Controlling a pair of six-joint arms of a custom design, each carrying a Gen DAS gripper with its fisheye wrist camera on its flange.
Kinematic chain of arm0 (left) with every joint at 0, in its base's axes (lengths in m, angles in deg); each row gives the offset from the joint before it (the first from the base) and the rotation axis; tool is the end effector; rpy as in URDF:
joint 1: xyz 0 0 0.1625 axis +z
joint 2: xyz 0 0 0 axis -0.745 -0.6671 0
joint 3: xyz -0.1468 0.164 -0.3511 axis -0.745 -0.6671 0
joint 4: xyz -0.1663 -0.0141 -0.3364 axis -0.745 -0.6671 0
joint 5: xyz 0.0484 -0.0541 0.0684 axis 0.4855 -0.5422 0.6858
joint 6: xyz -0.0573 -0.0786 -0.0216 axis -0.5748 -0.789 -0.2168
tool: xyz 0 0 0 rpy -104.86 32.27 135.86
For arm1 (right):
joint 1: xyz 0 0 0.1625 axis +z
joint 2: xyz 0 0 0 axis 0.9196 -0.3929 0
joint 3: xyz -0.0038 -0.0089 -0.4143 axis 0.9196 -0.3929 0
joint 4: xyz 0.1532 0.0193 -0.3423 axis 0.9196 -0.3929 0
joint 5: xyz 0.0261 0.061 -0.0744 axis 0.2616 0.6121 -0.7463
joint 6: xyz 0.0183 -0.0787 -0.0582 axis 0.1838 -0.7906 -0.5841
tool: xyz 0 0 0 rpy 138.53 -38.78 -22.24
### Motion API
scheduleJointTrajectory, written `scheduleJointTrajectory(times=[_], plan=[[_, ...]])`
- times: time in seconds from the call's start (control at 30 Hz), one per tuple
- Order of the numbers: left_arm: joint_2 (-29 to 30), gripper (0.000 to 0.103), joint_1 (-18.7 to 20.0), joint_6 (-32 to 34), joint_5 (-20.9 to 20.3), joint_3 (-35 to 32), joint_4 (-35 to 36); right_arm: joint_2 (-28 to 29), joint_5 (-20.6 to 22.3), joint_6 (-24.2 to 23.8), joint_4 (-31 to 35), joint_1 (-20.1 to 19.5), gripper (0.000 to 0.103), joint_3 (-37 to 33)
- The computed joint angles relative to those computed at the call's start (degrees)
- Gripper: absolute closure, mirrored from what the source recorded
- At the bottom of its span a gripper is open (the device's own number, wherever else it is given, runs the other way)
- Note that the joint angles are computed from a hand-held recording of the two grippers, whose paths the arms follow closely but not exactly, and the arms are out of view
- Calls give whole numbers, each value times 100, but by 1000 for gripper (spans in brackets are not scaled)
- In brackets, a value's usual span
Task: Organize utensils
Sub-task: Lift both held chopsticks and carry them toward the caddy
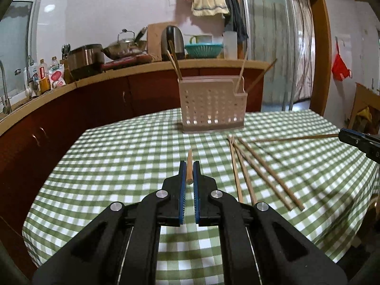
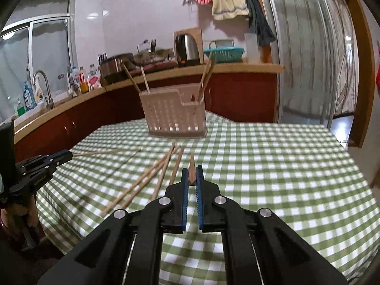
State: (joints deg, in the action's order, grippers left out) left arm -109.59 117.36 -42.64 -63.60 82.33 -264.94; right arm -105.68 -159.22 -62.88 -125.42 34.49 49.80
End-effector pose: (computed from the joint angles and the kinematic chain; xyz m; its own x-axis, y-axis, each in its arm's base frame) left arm -0.0253 -0.6359 0.3017 -0.6579 -0.0833 -0.7485 0.6338 0.4757 -0.6100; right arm 0.2701 -0.7369 0.0392 -0.7327 -0.4451 0.5149 -0.6804 0.4634 -0.5677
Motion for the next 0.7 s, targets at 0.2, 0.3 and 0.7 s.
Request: scheduleJointTrajectory(times=[0.2, 0.3, 0.7], plan=[[-160, 97, -85, -204, -28, -59, 62, -69, 98, -54, -193, 71, 96, -46], [-252, 97, -103, -410, -69, -133, 251, -65, 131, -62, -214, 100, 96, -124], [-187, 97, -132, -304, -129, -774, 835, 375, 247, -265, 376, 208, 96, -1240]])
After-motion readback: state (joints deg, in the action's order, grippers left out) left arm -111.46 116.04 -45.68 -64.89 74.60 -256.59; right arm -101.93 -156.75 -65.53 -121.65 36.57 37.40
